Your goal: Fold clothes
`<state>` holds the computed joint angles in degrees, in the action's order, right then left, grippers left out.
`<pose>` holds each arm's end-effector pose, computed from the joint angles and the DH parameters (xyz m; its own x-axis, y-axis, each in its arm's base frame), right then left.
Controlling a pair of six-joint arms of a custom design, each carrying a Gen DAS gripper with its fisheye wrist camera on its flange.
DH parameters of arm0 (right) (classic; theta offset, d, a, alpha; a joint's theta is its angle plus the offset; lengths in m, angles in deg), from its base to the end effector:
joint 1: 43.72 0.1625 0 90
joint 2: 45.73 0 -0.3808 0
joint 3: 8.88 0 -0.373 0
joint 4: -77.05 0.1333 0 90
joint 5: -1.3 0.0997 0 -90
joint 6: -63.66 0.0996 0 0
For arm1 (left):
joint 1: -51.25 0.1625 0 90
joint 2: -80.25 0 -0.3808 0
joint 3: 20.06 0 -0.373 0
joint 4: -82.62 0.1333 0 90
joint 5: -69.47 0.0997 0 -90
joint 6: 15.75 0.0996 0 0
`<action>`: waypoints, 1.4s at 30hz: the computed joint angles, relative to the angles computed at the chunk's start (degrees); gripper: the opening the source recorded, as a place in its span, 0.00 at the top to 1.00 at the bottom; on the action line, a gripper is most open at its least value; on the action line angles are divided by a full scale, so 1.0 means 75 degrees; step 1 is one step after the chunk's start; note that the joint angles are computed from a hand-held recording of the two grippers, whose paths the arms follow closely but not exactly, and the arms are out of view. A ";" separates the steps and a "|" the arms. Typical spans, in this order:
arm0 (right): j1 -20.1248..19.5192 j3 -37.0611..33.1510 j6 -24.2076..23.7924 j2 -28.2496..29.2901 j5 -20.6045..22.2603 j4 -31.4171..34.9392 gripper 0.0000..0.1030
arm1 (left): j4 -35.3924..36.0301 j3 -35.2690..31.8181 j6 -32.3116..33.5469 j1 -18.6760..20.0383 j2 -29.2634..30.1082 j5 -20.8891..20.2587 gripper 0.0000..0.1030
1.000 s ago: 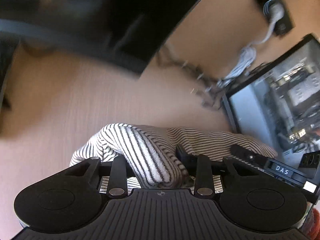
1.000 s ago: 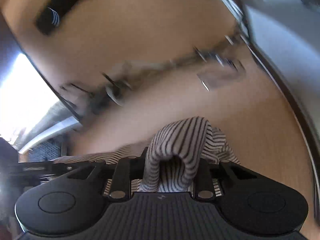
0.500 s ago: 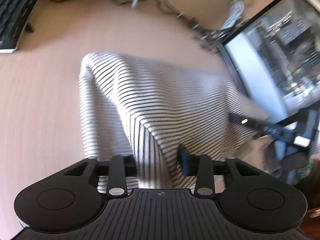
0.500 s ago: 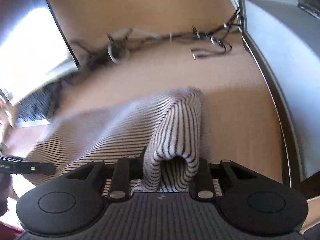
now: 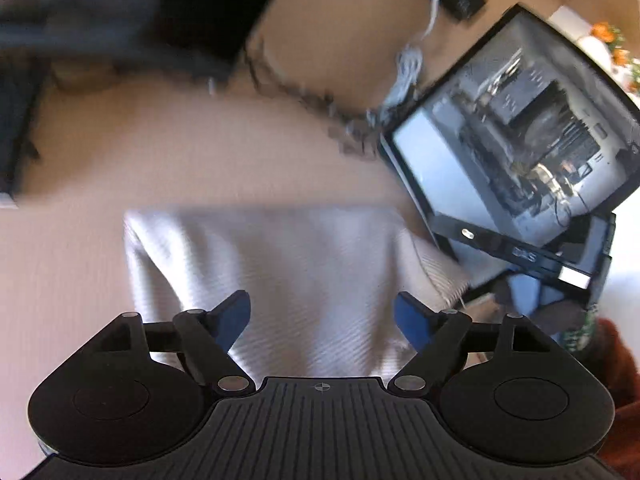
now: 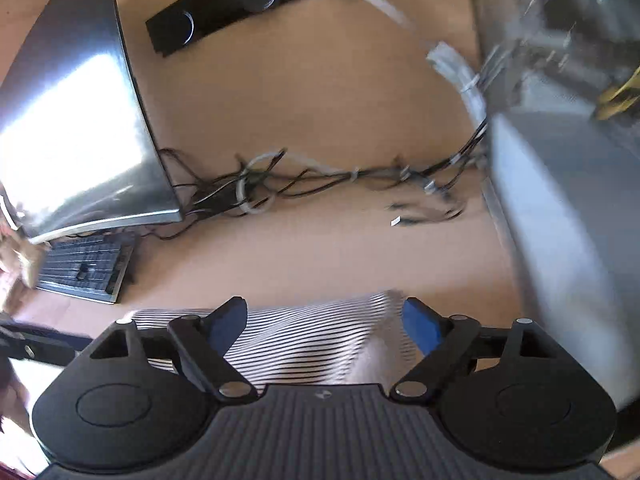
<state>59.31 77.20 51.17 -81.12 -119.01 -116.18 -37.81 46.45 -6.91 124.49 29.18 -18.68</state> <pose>0.2332 -0.6395 0.1213 -0.8797 0.0629 0.4714 -0.3353 0.6208 -0.7086 -0.0772 -0.7296 0.2891 -0.9052 0.4190 -0.0706 0.4227 0.8709 -0.2508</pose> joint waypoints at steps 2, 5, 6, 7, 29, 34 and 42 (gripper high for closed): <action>-0.0139 -0.0234 0.0449 0.0197 0.0048 0.0594 0.14 | 0.0383 -0.0166 -0.0114 0.0052 0.0241 0.0162 0.18; -0.0278 -0.0482 0.1014 0.0479 0.0024 0.1198 0.04 | 0.0589 -0.0409 -0.0336 0.0126 0.0553 0.0407 0.19; -0.0249 -0.0419 0.0864 0.0572 -0.0027 0.0891 0.03 | 0.0583 -0.0535 -0.0426 0.0159 0.0661 0.0332 0.17; -0.0171 -0.0414 0.0779 0.0610 -0.0136 0.0883 0.00 | 0.0564 -0.0705 -0.0519 0.0159 0.0791 0.0301 0.14; 0.0228 -0.1568 -0.0363 0.1084 -0.2368 0.0981 0.00 | 0.0015 -0.1384 -0.0162 -0.0226 0.1409 -0.0095 0.04; 0.0108 -0.1742 -0.0060 0.1485 -0.3015 0.1504 0.00 | 0.0289 -0.1637 -0.0165 -0.0186 0.1741 0.0306 0.04; 0.0406 -0.0600 0.0849 0.0889 -0.2672 0.1916 0.00 | 0.0322 -0.2963 0.0607 -0.0131 0.2691 0.0534 0.04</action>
